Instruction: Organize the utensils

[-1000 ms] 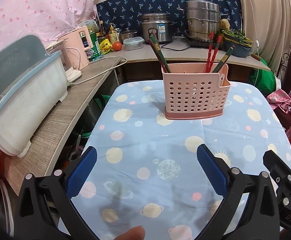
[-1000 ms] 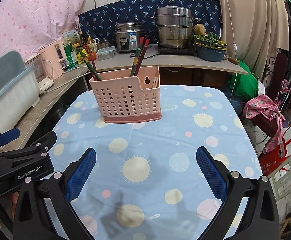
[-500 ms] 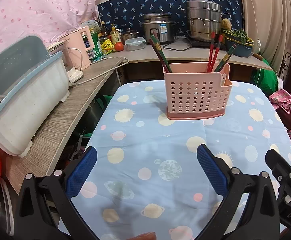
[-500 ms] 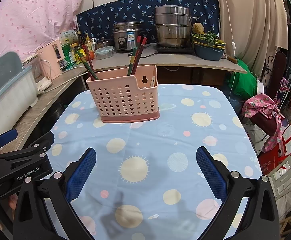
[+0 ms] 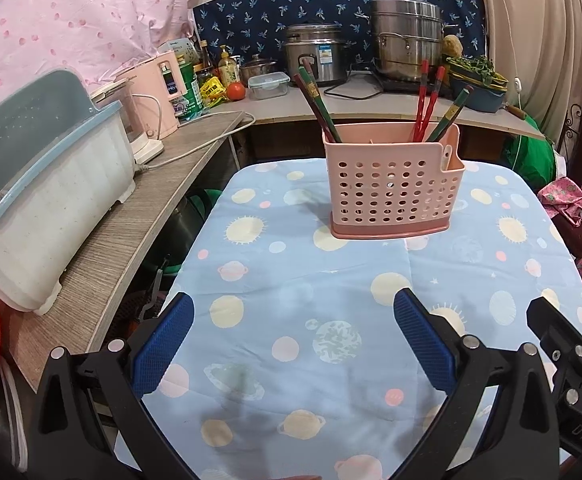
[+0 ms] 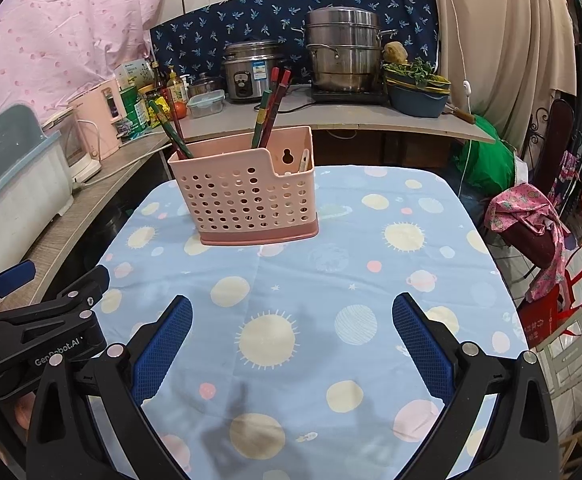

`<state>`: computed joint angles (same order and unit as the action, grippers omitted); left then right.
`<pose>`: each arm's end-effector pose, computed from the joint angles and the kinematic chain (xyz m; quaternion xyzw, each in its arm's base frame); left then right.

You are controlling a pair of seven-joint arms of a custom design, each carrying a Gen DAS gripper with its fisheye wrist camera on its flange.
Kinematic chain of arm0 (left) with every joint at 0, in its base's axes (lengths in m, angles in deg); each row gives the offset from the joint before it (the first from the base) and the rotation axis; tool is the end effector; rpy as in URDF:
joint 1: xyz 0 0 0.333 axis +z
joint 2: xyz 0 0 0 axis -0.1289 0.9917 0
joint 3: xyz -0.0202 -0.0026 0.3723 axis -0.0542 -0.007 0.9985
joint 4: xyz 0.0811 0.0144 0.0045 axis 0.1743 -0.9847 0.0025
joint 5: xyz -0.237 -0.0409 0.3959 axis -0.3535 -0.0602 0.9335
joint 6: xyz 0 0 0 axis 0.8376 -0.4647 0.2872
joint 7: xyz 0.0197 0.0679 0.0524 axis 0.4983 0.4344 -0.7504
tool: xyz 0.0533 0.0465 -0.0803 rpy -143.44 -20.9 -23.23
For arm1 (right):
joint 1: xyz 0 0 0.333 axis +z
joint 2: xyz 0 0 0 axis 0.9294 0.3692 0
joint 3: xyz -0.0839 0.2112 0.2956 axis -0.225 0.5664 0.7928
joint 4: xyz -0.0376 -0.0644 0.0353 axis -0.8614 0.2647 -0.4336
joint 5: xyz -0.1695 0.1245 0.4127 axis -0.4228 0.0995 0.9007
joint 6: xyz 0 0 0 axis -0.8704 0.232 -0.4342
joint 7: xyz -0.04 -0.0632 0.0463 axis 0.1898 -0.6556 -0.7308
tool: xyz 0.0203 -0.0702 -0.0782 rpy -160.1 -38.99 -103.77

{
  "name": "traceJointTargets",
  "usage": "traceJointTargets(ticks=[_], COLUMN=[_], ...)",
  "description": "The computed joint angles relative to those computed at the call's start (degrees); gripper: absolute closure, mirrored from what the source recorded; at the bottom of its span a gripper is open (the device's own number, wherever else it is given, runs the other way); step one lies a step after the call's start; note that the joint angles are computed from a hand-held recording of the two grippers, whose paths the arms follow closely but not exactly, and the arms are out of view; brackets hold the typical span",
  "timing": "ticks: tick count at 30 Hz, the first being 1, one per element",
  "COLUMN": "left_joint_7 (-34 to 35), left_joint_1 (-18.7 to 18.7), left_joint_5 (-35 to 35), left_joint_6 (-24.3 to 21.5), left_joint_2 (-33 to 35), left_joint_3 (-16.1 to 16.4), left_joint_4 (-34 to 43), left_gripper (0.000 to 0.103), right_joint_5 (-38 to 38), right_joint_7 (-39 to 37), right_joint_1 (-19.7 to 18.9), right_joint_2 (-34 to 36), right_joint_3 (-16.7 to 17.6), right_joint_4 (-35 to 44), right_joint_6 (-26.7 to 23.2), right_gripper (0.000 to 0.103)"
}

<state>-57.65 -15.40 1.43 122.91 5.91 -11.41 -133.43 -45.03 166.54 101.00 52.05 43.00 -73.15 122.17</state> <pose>0.6345 -0.2056 0.5029 -0.6907 0.6010 -0.2067 0.3451 0.6281 0.4043 0.5010 -0.6764 0.6125 -0.2486 0.3248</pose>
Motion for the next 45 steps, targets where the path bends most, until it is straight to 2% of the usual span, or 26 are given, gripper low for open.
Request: traceJointTargets(ticks=[24,45], left_joint_7=[1.05,2.04], left_joint_1=[-0.81,-0.94], left_joint_5=[-1.47,-2.29], left_joint_6=[-0.69,0.48], left_joint_2=[2.09,2.5], left_joint_3=[0.56,0.75], left_joint_4=[1.69,1.75], left_gripper=[0.007,0.007], right_joint_5=[2.28,2.24], right_joint_7=[-1.24,-1.41], right_joint_1=[0.8,1.17], right_joint_2=[1.6,2.32], right_joint_3=[-0.78,-1.22], right_joint_4=[1.55,2.45], right_joint_6=[-0.77,-0.86], right_gripper=[0.006,0.006])
